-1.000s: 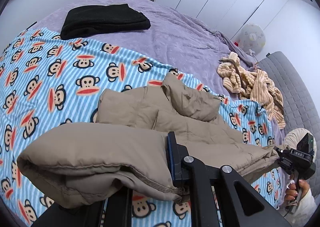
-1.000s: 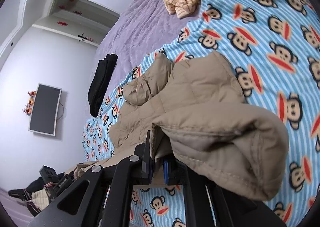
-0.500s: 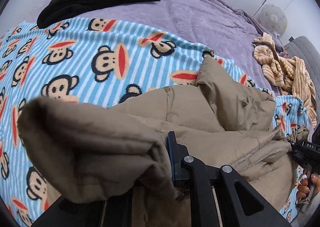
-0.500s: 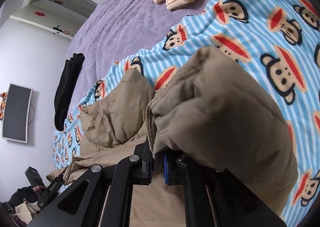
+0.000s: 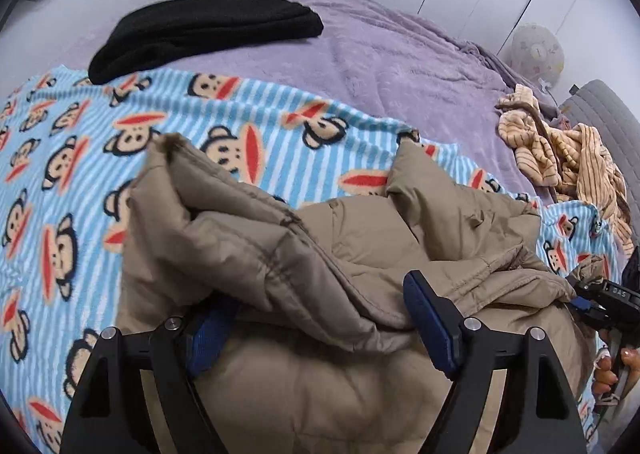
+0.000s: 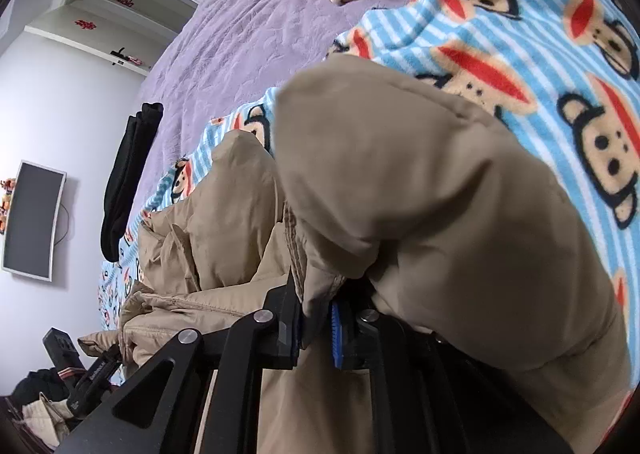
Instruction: Fold large clothes
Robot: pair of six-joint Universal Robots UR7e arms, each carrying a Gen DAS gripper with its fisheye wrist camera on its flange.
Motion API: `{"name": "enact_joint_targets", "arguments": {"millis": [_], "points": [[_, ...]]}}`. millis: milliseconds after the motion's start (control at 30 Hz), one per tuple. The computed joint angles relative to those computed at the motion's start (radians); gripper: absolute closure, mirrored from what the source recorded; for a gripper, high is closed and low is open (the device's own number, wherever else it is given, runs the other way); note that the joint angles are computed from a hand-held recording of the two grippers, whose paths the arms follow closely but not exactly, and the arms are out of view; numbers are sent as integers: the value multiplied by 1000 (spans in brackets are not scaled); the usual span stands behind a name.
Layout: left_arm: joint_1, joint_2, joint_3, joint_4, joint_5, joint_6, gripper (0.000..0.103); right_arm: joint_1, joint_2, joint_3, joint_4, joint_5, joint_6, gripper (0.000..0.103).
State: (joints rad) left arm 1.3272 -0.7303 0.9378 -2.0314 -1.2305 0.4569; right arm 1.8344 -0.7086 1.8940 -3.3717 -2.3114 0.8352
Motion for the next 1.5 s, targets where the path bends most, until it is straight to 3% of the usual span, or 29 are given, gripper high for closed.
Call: {"name": "enact_joint_targets", "arguments": {"millis": [67, 267, 300, 333, 467, 500, 533, 567, 600, 767, 867, 1000, 1133, 1267, 1500], "points": [[-8, -7, 4, -4, 19, 6, 20, 17, -10, 10, -9, -25, -6, 60], [-20, -13, 2, -28, 27, 26, 22, 51, -35, 39, -29, -72, -2, 22], [-21, -22, 11, -49, 16, 31, 30, 58, -38, 45, -21, -90, -4, 20], [-22, -27, 14, -59, 7, 35, 32, 63, -44, 48, -6, -103, -8, 20], [-29, -17, 10, -94, 11, 57, 32, 87, -59, 36, 103, -170, -12, 20], [-31, -2, 6, -103, 41, 71, 32, 95, -60, 24, 162, -210, -1, 22], [-31, 16, 5, -123, 70, 89, 32, 99, -64, 11, 236, -240, 16, 51], [-30, 36, 3, -143, 101, 101, 32, 94, -72, 0, 316, -248, 40, 96], [-28, 59, -7, -158, 136, 104, 32, 85, -75, -7, 354, -244, 57, 100], [0, 163, -94, -151, 183, 82, 32, 11, -69, 12, 332, -197, 36, 103], [5, 192, -110, -164, 184, 107, 30, -43, -54, 46, 166, -133, -2, 103], [12, 225, -156, -141, 176, 84, 25, -84, -26, 44, 65, -104, -49, 103], [12, 235, -177, -123, 181, 74, 23, -92, -13, 17, 91, -119, -60, 103], [-3, 191, -119, -175, 219, 74, 23, -82, -35, 19, 149, -118, -21, 103], [-28, 49, 51, -270, 193, 135, 23, 11, -52, -12, 343, -211, 44, 99]]}}
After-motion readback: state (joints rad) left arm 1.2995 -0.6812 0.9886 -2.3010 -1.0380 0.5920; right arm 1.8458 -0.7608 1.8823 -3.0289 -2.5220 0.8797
